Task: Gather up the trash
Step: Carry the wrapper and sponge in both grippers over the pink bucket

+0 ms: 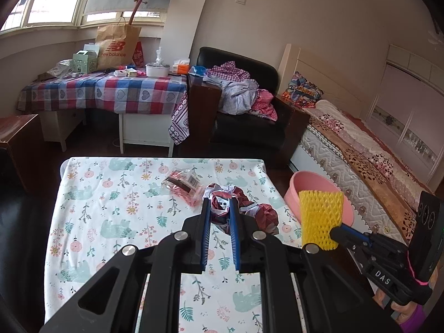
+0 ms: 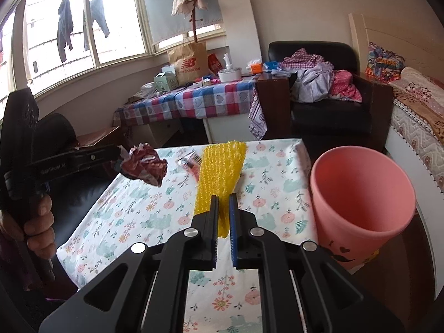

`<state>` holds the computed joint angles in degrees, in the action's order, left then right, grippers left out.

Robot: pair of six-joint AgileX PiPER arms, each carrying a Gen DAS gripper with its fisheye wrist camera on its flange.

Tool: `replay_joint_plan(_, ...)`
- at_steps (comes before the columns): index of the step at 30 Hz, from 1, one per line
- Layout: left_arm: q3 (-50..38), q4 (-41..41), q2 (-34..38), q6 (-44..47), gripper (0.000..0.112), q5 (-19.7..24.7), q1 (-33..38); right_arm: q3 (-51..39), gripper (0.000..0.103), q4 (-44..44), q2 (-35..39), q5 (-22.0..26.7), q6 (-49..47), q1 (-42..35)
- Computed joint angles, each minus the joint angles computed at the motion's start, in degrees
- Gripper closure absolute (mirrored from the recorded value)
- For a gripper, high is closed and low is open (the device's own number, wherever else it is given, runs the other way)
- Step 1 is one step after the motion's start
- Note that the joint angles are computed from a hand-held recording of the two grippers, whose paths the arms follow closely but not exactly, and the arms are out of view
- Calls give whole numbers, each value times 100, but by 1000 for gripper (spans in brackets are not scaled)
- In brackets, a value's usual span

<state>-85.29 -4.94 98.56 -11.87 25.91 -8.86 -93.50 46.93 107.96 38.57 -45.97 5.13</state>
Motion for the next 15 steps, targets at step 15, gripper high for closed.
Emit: replay_joint_plan(15, -2343, -508, 1492, 791, 100, 696, -495, -779, 96, -842, 396, -509, 1269, -771)
